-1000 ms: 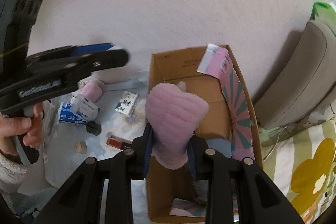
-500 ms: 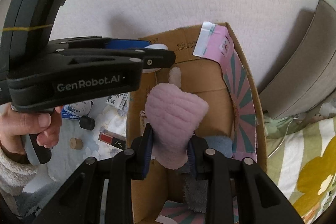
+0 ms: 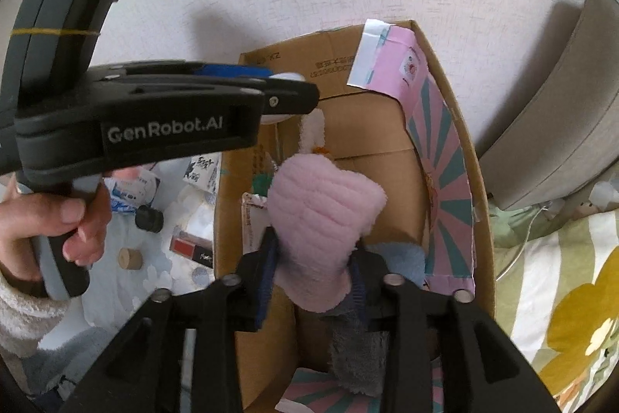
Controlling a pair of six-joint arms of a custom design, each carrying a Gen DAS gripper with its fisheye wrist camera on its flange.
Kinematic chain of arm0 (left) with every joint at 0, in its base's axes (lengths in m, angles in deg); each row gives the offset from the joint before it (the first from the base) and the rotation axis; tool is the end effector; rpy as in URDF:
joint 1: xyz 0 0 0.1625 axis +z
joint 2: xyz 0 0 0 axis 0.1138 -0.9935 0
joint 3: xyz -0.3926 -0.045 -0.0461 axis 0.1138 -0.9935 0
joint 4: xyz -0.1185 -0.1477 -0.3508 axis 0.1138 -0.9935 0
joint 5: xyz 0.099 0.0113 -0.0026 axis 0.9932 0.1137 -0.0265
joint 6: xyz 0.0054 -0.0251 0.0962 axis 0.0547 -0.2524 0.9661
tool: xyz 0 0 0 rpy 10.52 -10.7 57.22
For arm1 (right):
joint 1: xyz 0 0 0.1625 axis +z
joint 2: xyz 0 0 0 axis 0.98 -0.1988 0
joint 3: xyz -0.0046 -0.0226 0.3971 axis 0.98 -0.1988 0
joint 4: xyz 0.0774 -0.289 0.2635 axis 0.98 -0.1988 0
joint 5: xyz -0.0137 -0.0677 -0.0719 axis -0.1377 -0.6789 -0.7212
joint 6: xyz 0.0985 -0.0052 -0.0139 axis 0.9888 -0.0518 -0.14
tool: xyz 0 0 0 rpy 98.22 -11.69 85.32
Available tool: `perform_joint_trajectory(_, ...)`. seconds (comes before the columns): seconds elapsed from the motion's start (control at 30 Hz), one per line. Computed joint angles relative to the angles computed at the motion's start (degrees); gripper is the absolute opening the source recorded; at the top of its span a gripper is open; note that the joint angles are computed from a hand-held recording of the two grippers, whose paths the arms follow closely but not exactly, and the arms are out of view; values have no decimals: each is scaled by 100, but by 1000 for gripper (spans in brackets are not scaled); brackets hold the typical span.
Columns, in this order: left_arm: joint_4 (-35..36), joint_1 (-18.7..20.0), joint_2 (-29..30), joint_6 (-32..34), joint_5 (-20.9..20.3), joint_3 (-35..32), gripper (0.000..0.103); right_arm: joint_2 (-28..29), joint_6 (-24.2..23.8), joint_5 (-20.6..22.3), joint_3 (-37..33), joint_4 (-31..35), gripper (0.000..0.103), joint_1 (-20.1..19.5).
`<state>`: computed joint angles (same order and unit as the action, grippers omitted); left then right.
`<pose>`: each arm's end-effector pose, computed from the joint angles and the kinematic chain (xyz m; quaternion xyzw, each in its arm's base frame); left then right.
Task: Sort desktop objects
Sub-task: 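Carry the pink slipper and tape roll into the box and release both, then withdraw both grippers back over the bed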
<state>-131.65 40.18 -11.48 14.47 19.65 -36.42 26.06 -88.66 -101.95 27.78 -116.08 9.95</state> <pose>-0.4433 -0.7474 -0.0196 0.1600 0.9414 -0.1711 0.2427 0.0753 -0.6893 0.3882 0.2403 -0.9394 0.0694 0.2344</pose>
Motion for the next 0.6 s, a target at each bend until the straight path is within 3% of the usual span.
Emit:
perform_joint_trajectory(0.03, 74, 20, 18, -89, -57, -59, 45, -11, 29, 48, 13, -10, 49, -13)
perform_joint_trajectory(0.13, 310, 17, 95, -225, 59, -238, 101, -41, 152, 66, 54, -19, 82, -35)
perform_joint_trajectory(0.3, 65, -39, -68, -133, 205, 103, 103, -255, 117, 36, 359, -474, 84, -55)
perform_joint_trajectory(0.37, -58, -62, -212, -122, 232, 339, 103, -298, 166, 152, 358, -493, 103, -92)
perform_joint_trajectory(0.6, -570, -135, -929, -224, 109, 1396, 103, -437, 379, 308, 463, -670, 103, -50)
